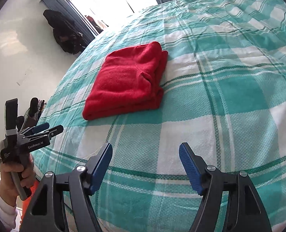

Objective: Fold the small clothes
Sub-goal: 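Grasp the folded sweater with both grippers and tuck it into a square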

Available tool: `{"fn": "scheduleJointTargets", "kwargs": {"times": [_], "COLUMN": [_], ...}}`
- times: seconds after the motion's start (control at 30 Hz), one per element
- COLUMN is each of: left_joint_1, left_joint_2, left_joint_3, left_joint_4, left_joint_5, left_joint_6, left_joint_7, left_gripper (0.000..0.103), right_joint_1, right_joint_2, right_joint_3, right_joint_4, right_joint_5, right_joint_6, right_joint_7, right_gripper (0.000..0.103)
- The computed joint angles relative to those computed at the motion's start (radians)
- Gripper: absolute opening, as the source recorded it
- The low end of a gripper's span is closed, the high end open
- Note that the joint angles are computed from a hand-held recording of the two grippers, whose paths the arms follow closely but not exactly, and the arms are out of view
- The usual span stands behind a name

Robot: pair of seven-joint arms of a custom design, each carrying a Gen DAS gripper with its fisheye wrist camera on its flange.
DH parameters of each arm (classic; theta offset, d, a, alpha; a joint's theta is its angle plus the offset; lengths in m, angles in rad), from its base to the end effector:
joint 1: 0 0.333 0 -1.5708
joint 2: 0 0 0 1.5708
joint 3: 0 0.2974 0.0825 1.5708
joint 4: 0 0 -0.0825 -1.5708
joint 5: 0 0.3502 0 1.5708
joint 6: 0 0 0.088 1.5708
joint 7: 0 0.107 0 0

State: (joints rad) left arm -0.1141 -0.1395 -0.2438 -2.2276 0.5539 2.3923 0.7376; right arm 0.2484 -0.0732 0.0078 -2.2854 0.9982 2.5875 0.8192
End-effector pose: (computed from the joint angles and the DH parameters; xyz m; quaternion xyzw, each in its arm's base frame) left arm 0.4713 -0.1749 0.4609 -0.7197 0.6398 -0.0947 0.2526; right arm 0.4939 0.1133 0.4181 -0.7307 0.5786 0.0247 0.3615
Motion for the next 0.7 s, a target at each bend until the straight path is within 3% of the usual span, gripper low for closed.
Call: {"fn": "scheduleJointTargets", "kwargs": {"times": [0.13, 0.27, 0.33, 0.43, 0.53, 0.6, 0.63, 0.67, 0.7], "left_joint_1": [0.01, 0.041, 0.038, 0.041, 0.012, 0.0, -0.005, -0.001, 0.037], "left_joint_2": [0.002, 0.05, 0.129, 0.297, 0.444, 0.496, 0.502, 0.504, 0.512], "left_joint_3": [0.043, 0.083, 0.097, 0.085, 0.098, 0.1, 0.104, 0.098, 0.058], "left_joint_4": [-0.01, 0.011, 0.074, 0.24, 0.398, 0.446, 0.45, 0.451, 0.463], "left_joint_5": [-0.126, -0.298, -0.455, -0.679, -0.674, -0.683, -0.689, -0.714, -0.801], "left_joint_6": [0.075, 0.257, 0.314, 0.273, 0.184, 0.18, 0.192, 0.207, 0.203], "left_joint_7": [0.091, 0.17, 0.284, 0.477, 0.49, 0.505, 0.498, 0.504, 0.572], "left_gripper": [0.083, 0.084, 0.09, 0.09, 0.091, 0.094, 0.089, 0.076, 0.032], "right_joint_1": [-0.009, -0.054, -0.09, -0.135, -0.149, -0.167, -0.172, -0.175, -0.195], "right_joint_2": [0.036, 0.156, 0.259, 0.44, 0.6, 0.669, 0.685, 0.687, 0.699], "right_joint_3": [-0.005, 0.0, 0.015, 0.049, 0.081, 0.119, 0.136, 0.151, 0.178], "right_joint_4": [0.068, 0.246, 0.372, 0.581, 0.748, 0.812, 0.821, 0.816, 0.827], "right_joint_5": [0.022, 0.066, 0.081, 0.058, -0.006, -0.014, -0.014, -0.013, 0.009], "right_joint_6": [-0.043, -0.085, -0.145, -0.263, -0.33, -0.366, -0.36, -0.335, -0.347], "right_joint_7": [-0.038, -0.012, 0.035, 0.157, 0.29, 0.313, 0.315, 0.319, 0.313], "right_gripper": [0.072, 0.073, 0.077, 0.078, 0.078, 0.078, 0.077, 0.07, 0.057]}}
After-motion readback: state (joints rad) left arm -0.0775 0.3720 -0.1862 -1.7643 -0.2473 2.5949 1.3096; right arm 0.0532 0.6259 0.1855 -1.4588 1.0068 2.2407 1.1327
